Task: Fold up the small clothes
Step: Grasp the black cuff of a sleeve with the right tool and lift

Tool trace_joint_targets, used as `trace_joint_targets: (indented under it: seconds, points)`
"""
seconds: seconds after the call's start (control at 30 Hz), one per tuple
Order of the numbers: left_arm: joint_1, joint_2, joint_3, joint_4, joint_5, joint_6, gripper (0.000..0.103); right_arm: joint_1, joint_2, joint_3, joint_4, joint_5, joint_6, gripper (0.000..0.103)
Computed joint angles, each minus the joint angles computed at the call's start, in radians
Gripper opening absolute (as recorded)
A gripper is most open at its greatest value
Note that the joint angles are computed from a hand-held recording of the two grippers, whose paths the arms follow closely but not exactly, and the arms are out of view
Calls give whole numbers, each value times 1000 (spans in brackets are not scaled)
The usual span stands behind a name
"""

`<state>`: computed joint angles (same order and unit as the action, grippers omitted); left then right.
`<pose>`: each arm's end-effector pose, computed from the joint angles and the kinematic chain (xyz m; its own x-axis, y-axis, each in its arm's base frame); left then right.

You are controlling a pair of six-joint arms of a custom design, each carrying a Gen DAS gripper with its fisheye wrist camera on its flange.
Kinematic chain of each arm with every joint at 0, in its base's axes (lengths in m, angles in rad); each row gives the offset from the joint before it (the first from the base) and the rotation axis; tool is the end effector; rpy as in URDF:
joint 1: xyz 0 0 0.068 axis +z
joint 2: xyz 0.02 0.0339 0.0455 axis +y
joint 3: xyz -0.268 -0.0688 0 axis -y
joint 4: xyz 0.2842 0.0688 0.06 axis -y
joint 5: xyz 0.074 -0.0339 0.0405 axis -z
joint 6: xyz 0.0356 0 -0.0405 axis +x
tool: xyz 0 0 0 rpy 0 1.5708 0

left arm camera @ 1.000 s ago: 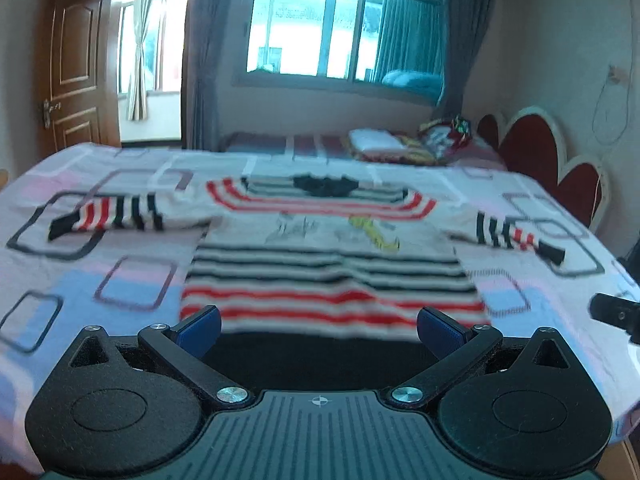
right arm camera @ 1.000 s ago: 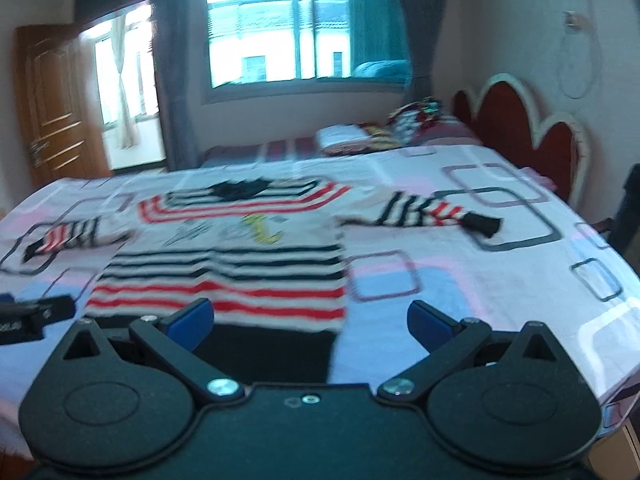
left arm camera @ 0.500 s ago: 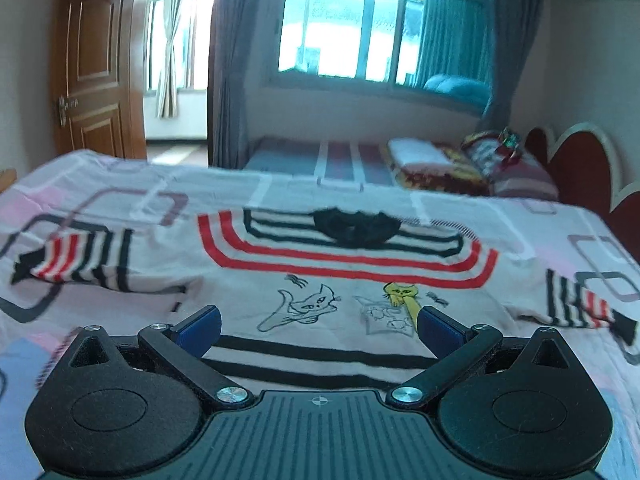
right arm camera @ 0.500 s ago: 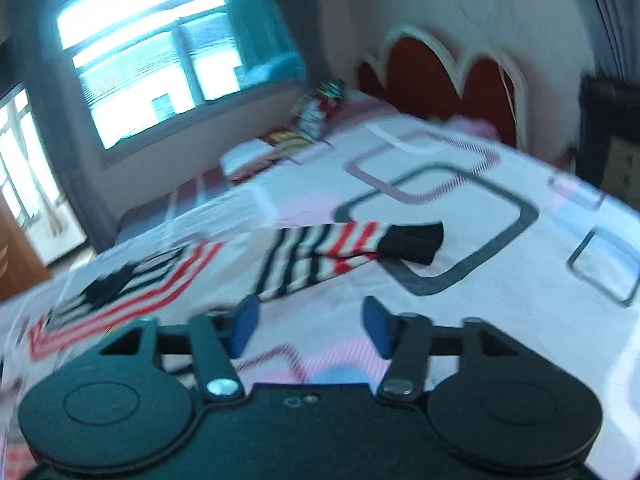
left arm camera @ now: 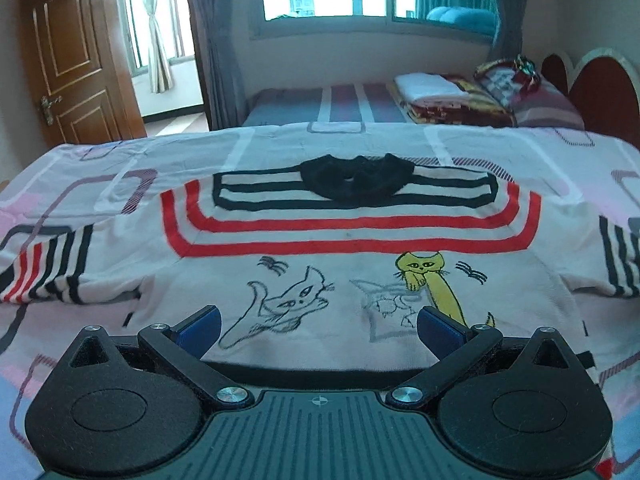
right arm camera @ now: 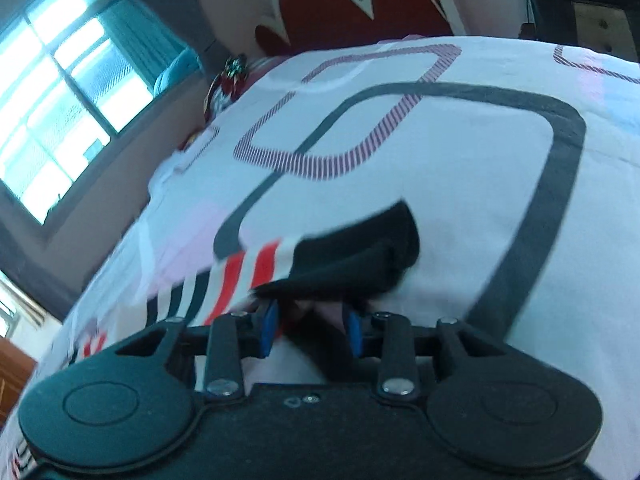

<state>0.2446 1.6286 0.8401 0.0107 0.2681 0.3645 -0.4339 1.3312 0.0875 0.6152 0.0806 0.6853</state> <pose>0.3473 0.0770 0.1457 -0.6541 0.1910 -0.7319 0.1956 0.9774 0.0803 0.1740 -0.0838 0.0596 -0.1104 0.7464 -0.6562 0.7078 0.5226 0.4753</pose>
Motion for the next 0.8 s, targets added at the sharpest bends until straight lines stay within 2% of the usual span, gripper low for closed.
trace_joint_targets:
  seconds: [0.03, 0.1, 0.23, 0.37, 0.47, 0.57, 0.67, 0.8]
  points:
    - [-7, 12, 7, 10, -10, 0, 103, -24, 56, 22, 33, -18, -16, 14]
    - [-12, 37, 30, 14, -17, -9, 103, -38, 93, 52, 52, -23, -26, 12]
    - [28, 98, 95, -9, 12, -17, 103, 14, 57, 99, -37, 43, -111, 7]
    - [96, 169, 169, -24, 49, 23, 103, 83, -43, 101, -120, 103, -112, 7]
    - [147, 244, 249, -41, 77, 70, 103, 254, -119, 146, -230, 227, -150, 7]
    - [198, 335, 356, -78, 133, 99, 103, 517, -121, 232, -327, 379, -167, 7]
    - [236, 447, 501, -143, 182, 148, 103, 763, 32, 394, -393, 504, -143, 7]
    - [283, 561, 681, -246, 224, 185, 103, 975, 332, 655, -415, 529, -109, 7]
